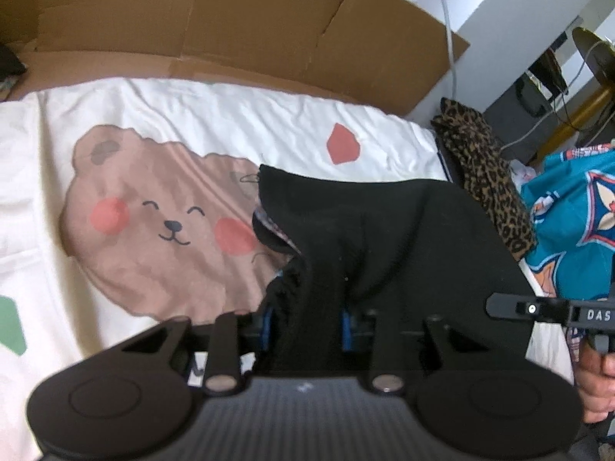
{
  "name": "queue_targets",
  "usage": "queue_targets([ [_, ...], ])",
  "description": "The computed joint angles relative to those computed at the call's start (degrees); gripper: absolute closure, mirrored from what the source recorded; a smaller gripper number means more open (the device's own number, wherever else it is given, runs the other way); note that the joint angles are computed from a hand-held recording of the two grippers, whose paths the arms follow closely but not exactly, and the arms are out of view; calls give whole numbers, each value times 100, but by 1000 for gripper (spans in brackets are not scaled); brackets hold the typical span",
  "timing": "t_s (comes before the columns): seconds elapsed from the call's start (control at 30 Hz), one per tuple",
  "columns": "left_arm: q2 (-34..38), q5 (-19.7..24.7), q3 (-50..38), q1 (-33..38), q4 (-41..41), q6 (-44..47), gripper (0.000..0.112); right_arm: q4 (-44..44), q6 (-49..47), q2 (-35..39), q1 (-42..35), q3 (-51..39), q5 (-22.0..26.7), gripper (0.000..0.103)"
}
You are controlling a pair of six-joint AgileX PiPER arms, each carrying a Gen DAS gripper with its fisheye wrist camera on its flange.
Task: Fold clothes
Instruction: 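Carry the held black shorts bundle off the bed with both tools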
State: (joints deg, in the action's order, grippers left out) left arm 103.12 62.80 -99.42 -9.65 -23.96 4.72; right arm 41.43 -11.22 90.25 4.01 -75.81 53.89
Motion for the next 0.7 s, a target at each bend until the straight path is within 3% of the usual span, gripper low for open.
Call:
queue_targets([
  [0.33,-956,-111,154,-351,231,-568,79,-659,205,-561,134,-738,491,95],
  [0.7,-1602,-475,-118,-1303,1347,-1593,79,-884,164,-1152,-71,-1490,1008,95],
])
